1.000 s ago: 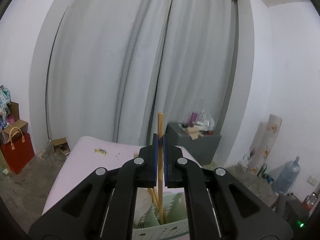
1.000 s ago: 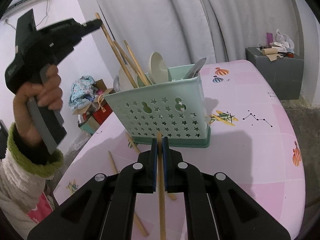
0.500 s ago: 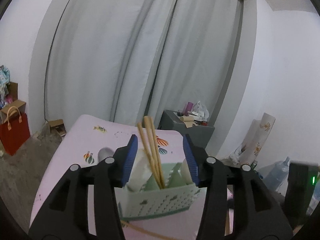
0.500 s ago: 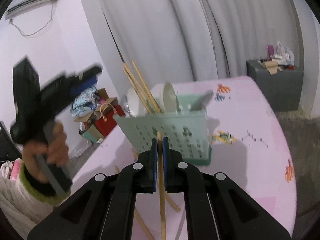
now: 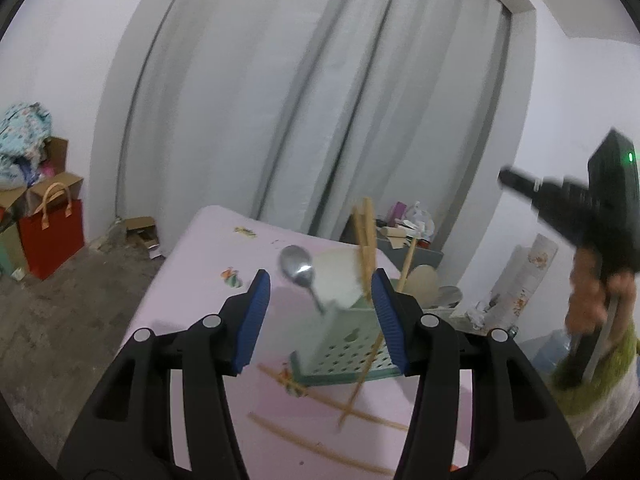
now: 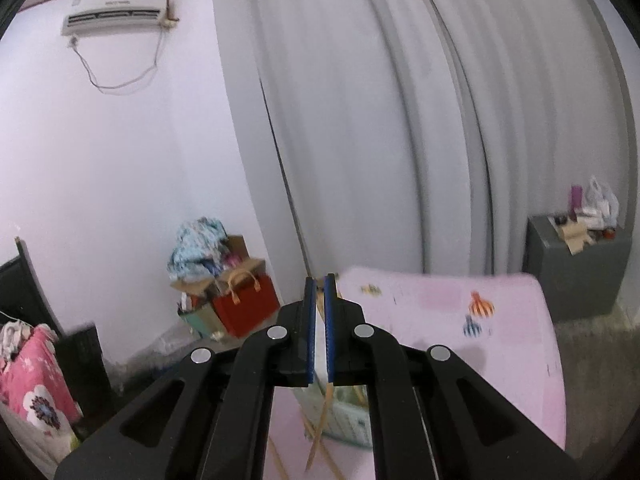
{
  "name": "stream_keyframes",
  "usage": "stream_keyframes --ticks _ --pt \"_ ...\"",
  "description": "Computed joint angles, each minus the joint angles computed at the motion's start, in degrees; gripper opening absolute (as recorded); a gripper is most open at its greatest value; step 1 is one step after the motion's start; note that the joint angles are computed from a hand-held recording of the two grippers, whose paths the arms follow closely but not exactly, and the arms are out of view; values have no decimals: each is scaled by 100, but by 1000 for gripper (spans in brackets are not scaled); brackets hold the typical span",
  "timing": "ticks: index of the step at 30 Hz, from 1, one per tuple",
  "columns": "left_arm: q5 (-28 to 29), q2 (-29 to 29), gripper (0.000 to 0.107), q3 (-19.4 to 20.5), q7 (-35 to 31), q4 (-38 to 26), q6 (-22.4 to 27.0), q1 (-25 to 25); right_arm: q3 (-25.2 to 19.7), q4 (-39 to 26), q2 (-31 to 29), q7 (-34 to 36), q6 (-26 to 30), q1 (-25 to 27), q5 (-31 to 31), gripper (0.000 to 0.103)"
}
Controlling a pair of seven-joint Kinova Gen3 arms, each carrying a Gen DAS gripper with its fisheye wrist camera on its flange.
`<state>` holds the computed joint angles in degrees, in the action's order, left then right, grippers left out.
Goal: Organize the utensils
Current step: 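Lower the right tool's chopstick into the green holder and open it, then reach the right tool down to a loose chopstick and grasp it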
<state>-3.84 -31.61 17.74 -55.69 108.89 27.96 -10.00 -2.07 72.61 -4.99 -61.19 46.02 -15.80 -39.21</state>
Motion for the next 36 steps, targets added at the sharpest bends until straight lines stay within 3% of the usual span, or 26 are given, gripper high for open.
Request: stream_keyframes --ticks 4,9,12,21,24,27,31,36 --pt "53 -184 50 -245 -23 180 108 83 -192 -611 292 -426 59 -31 430 4" --pt "172 -277 50 -437 -30 445 177 143 -270 -573 245 -782 73 15 591 4" --pt "295 -235 50 -515 -25 624 261 276 -266 -245 77 -1077 184 24 835 5" --pt "791 -186 50 -127 702 1739 -482 241 -4 1101 -477 -1631 1153 160 1152 6" --pt "878 -57 50 -218 775 1809 -503 471 189 1403 -505 -1641 1600 137 874 6" --pt "788 -183 50 -108 873 1862 -619 354 283 1650 -399 -1589 2181 156 507 9" --pt "803 -172 50 -108 1011 1872 -560 318 124 2034 -280 -1770 2747 121 343 14" --pt "807 -254 50 -129 1140 1949 -617 294 -142 2515 -316 -2141 2960 112 285 15"
